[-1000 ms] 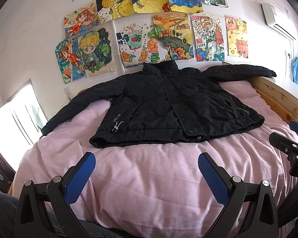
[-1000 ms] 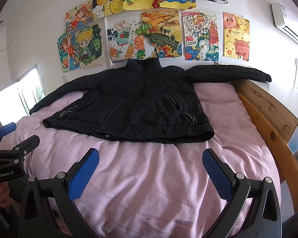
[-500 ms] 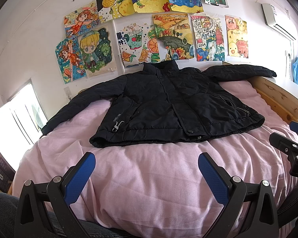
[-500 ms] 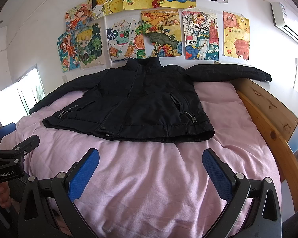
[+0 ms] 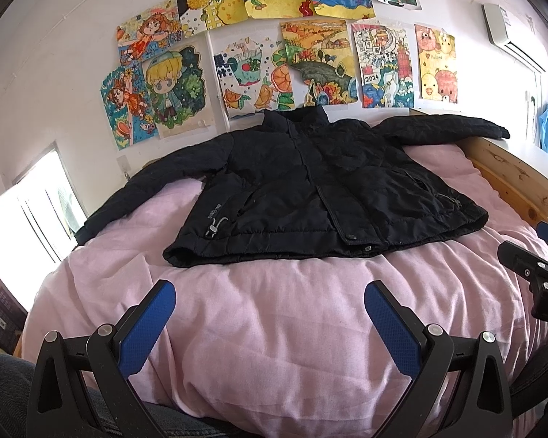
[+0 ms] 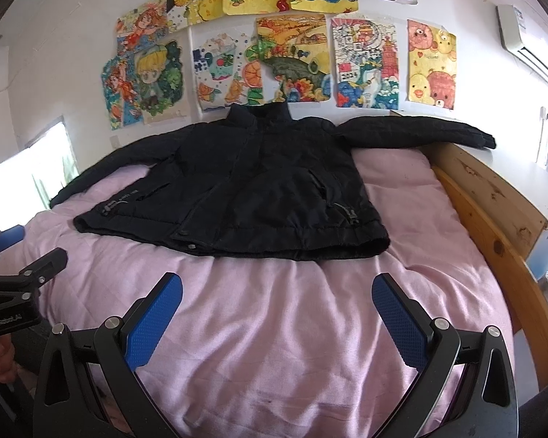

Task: Fold large clothes
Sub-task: 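Reach the right gripper to the black jacket's sleeve cuff and grasp it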

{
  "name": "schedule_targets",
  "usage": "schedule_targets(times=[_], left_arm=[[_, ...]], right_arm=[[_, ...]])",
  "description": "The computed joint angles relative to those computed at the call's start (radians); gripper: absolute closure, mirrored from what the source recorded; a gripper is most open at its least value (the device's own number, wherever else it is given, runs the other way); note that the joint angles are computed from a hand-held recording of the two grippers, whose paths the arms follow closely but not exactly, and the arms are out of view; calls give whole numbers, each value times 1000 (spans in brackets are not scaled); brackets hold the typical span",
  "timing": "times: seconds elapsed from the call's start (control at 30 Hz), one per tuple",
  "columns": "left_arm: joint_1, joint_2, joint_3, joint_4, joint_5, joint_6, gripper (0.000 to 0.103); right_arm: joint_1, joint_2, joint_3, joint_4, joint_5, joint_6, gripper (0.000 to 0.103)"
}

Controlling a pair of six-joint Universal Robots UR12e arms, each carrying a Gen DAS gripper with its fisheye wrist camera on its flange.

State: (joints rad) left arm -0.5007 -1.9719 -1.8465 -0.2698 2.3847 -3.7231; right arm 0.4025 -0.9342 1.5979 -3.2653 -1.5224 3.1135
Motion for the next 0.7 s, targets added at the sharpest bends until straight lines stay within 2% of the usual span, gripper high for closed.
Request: schedule_targets(times=[0.1,0.23,0.37,0.47,0.57,0.7], left_arm=[[2,-4,3,-2,-12,-6,0],[22,6,1,-14,-80,-7,0],[37,16,11,-69,-137,-25,0],[42,25,22,-105,-146,-27,0],[52,42,31,-135,-160,-18,0],[73,67,71,-196,-170,13,0]], right_arm=[[5,-1,-5,33,-35,18,1],[1,-13,-5,82,-41,37,1],[10,-32,1,68,-84,4,1],[13,-55,12,57,-110,-20,1],[6,-73,-12,108,-114,-37,1],[-16,-97,-54,158,-53,-96,1]])
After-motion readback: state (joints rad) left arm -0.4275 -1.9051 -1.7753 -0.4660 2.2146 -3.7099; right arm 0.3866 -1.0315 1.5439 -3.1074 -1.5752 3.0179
